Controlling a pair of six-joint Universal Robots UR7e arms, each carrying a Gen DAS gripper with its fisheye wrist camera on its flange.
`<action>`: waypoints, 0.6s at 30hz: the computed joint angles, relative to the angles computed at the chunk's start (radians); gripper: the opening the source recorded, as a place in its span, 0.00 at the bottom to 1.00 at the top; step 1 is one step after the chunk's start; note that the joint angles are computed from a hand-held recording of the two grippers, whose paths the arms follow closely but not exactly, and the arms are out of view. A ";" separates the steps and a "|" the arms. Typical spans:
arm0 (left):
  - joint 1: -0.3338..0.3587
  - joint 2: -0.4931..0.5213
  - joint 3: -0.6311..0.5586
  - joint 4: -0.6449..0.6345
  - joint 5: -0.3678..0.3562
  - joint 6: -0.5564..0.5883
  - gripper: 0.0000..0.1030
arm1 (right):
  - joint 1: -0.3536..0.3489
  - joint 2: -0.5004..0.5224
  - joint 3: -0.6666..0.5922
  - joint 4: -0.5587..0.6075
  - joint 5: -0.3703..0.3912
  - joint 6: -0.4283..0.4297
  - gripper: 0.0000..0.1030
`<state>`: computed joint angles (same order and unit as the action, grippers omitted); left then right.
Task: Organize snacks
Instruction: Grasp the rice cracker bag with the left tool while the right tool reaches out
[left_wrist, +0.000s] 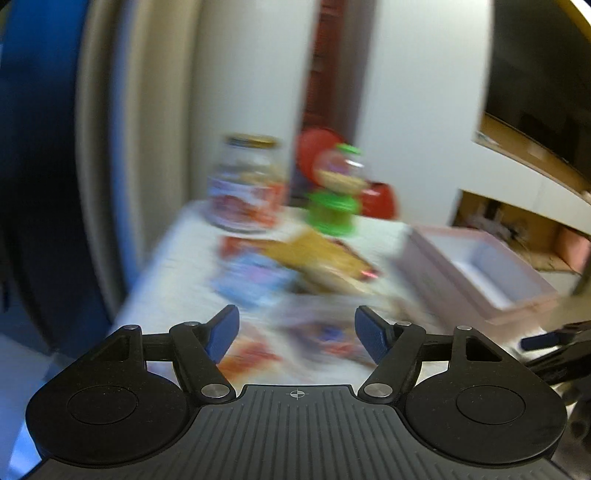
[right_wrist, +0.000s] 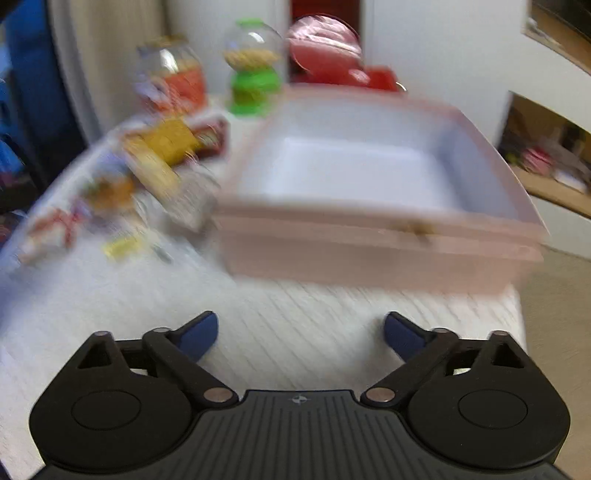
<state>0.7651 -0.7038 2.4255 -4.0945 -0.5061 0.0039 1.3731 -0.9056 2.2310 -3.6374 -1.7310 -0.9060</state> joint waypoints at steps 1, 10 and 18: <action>0.016 -0.027 0.008 0.025 0.017 -0.021 0.73 | 0.006 0.013 -0.011 -0.016 0.027 0.007 0.94; 0.150 -0.152 0.041 0.225 -0.040 -0.233 0.73 | 0.126 0.158 -0.246 0.206 -0.009 0.186 0.70; 0.137 -0.089 0.038 0.229 -0.174 -0.188 0.74 | 0.114 0.050 -0.121 0.228 -0.016 0.106 0.16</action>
